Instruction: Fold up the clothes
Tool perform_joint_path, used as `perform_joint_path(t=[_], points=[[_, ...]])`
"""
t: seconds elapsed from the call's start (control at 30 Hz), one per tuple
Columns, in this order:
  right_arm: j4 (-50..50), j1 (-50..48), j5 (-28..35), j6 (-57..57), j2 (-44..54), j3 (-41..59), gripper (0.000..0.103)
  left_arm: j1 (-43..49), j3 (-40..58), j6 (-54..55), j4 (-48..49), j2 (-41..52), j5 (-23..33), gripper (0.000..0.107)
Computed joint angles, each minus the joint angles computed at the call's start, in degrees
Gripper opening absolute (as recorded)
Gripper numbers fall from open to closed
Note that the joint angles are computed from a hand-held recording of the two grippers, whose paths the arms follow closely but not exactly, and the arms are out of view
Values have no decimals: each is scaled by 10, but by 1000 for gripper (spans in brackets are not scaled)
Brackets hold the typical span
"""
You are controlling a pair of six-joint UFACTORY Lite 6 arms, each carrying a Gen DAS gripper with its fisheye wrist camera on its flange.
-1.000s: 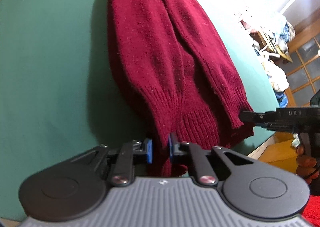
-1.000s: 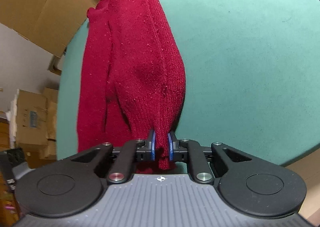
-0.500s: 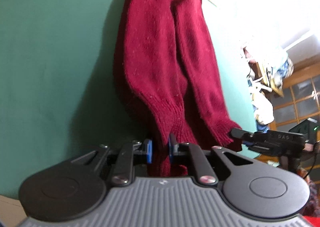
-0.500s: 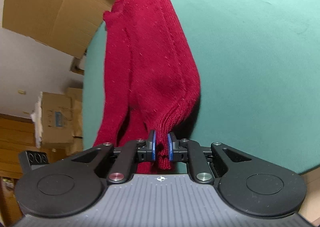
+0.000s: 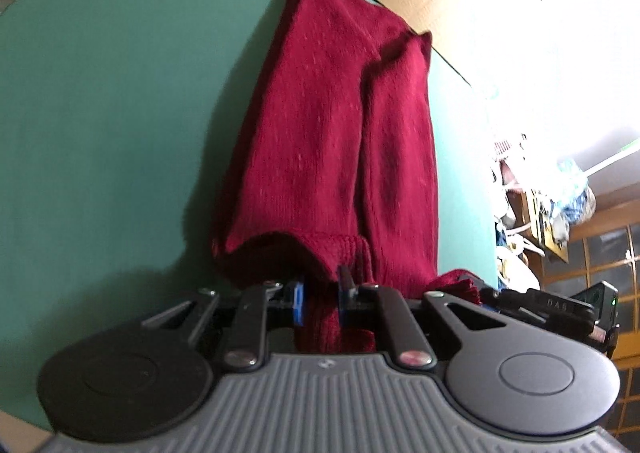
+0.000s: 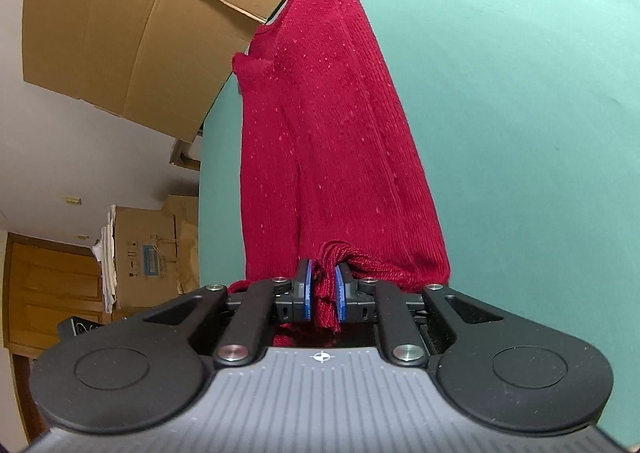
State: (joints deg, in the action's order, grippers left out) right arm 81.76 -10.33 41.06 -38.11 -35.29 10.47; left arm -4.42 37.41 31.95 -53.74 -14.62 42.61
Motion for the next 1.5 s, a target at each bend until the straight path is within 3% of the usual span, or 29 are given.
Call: perform_joint_path(t=[0.3, 0.6, 0.7, 0.73, 0.8, 1.07, 1.2, 1.33, 1.5], points=[[40, -61, 46, -127, 150, 92, 13, -37, 85, -48, 4, 93, -51, 9], [87, -41, 5, -204, 278, 168, 17, -53, 178, -77, 10, 220, -100, 11], [101, -39, -18, -221, 292, 178, 27, -45, 199, -58, -2, 245, -102, 14], [104, -43, -23, -228, 288, 177, 34, -41, 206, -47, -6, 252, -100, 19], [94, -49, -36, -235, 269, 174, 35, -32, 222, -21, -22, 265, -93, 30], [-74, -92, 6, -192, 70, 107, 45, -62, 264, -19, 4, 306, -129, 30], [-133, -64, -30, -150, -15, 63, 48, -57, 216, 6, 3, 260, -148, 31], [-86, 38, -114, -167, 11, 56, 48, -55, 141, 12, 91, 163, -162, 54], [-57, 133, -208, -191, 34, 50, 48, -82, 75, 78, 84, 102, -184, 62]])
